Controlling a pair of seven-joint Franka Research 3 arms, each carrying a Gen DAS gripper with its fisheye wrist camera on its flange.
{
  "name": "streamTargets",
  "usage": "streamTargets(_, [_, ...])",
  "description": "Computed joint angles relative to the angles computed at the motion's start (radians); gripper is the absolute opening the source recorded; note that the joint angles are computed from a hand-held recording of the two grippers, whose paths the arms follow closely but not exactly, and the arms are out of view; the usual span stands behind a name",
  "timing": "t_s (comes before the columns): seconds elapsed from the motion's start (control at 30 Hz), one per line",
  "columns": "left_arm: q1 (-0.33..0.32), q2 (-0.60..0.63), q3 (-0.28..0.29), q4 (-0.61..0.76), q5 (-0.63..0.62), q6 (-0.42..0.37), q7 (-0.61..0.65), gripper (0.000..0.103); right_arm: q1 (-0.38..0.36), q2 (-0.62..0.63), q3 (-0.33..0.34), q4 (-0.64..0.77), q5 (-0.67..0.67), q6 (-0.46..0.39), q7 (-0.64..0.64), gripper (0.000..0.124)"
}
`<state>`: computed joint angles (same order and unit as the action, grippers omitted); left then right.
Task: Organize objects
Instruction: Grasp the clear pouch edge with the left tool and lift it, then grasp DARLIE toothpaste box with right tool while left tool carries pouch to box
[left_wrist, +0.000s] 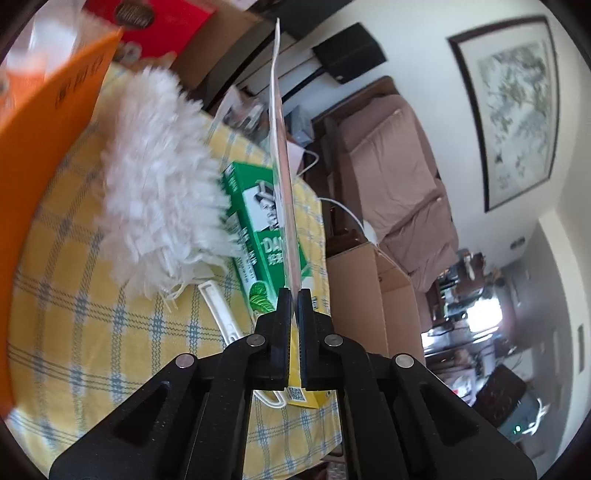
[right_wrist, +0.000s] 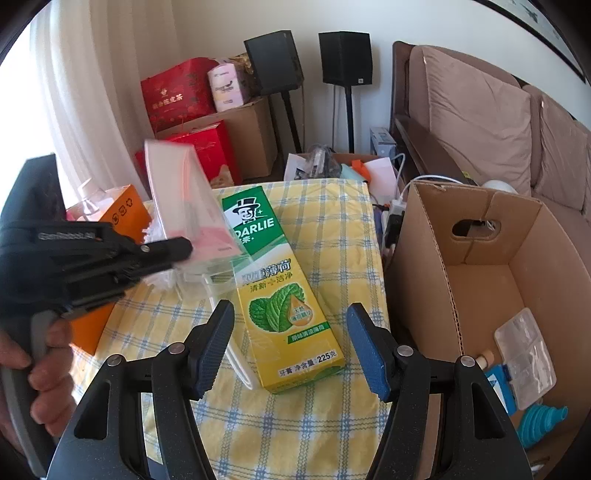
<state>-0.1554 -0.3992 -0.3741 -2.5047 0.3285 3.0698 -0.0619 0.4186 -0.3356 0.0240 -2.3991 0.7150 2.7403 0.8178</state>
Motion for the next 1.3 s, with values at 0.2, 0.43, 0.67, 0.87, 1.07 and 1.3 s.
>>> streamTargets(0.2, [-0.036, -0.066, 0.03, 0.002, 0.002, -0.079, 0.05, 0.003, 0.006, 0.023, 0.006, 0.021, -0.017, -0.003, -0.013, 0.065])
streamTargets(0.43, [-0.103, -0.151, 0.084, -0.008, -0.029, -0.146, 0.156, 0.003, -0.012, 0.113, 0.044, 0.078, -0.115, -0.013, -0.007, 0.065])
streamTargets(0.67, [-0.153, -0.246, 0.133, -0.066, -0.1, -0.156, 0.241, 0.003, -0.025, 0.169, 0.067, 0.12, -0.198, -0.02, 0.038, 0.065])
streamTargets(0.87, [-0.18, -0.309, 0.155, -0.112, -0.156, -0.162, 0.292, 0.003, -0.045, 0.225, 0.083, 0.179, -0.317, -0.081, 0.094, 0.07])
streamTargets(1.07, [-0.185, -0.367, 0.164, -0.152, -0.193, -0.153, 0.308, 0.003, -0.042, 0.241, 0.089, 0.184, -0.332, -0.068, 0.122, 0.059])
streamTargets(1.3, [-0.189, -0.448, 0.177, -0.201, -0.215, -0.149, 0.318, 0.003, -0.026, 0.166, 0.074, 0.152, -0.233, -0.022, 0.097, 0.057])
